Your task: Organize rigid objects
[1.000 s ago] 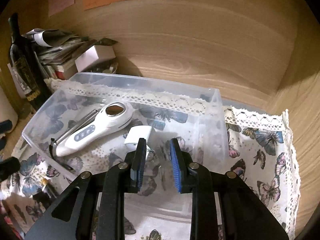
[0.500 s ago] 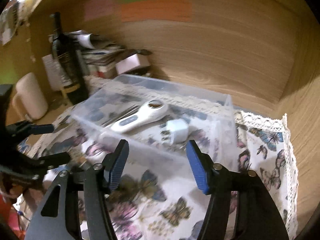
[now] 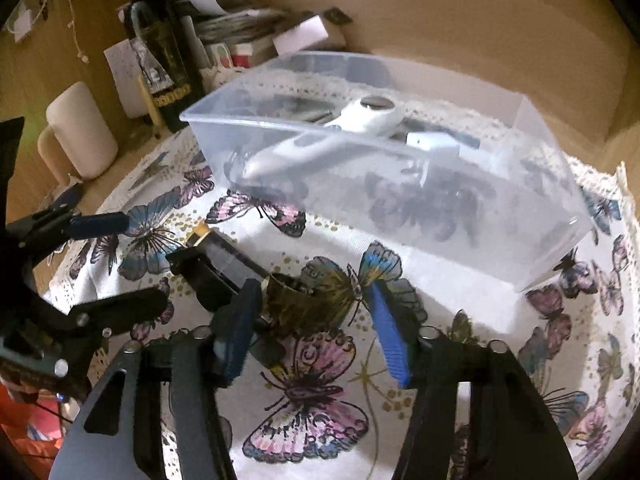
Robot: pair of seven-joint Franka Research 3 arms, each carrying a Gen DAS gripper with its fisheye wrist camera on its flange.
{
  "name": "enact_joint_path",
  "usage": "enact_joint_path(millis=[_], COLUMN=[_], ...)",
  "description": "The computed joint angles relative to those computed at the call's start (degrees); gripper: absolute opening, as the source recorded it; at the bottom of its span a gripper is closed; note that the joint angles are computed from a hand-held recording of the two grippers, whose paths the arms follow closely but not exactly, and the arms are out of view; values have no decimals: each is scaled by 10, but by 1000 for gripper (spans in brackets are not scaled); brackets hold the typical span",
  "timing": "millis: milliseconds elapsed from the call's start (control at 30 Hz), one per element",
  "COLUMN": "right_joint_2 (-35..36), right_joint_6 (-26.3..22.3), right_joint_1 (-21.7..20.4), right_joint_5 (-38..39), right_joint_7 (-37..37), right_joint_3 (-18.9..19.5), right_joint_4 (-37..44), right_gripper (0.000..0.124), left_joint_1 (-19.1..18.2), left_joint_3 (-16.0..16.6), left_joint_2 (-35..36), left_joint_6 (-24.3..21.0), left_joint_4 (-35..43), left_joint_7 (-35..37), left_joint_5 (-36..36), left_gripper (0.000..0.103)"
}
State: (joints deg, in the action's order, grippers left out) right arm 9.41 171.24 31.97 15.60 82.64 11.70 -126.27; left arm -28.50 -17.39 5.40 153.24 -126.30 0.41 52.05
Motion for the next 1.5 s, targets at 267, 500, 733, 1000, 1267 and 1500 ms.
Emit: enact_joint_path(millis=[267,500,733,1000,1267,1500], right_joint_2=[-2,-28,-37,-47,-68,-81], right_joint_6=[2,38,51,72,111,153], right_joint_1=[-12,-2,-16,-29,-17,-1], right_joint_5=[51,30,67,167,169,69], right_joint_7=[-41,-22,-49,-130,-133,-47], right_joint_3=[17,3,15,39,24,-18], right_joint_4=[-5,-39,-50,-50,-52,-57], right_gripper=[30,30,30,30,30,30], left_joint_1=[-9,-19,-35,-41,-23,-6], left_joint_3=[10,13,22,15,-5,-17], left_joint_2=[31,58,65,31,-26,-37], left_joint_6=[11,-16,-34,-68,-111,-120], left_joint_4=[30,62,74,55,49,79], left_joint_7=[-6,4,-6,-50,-116,-134], left_joint_5=[-2,-5,21,60,141,199], left_gripper=[96,92,61,60,60,61])
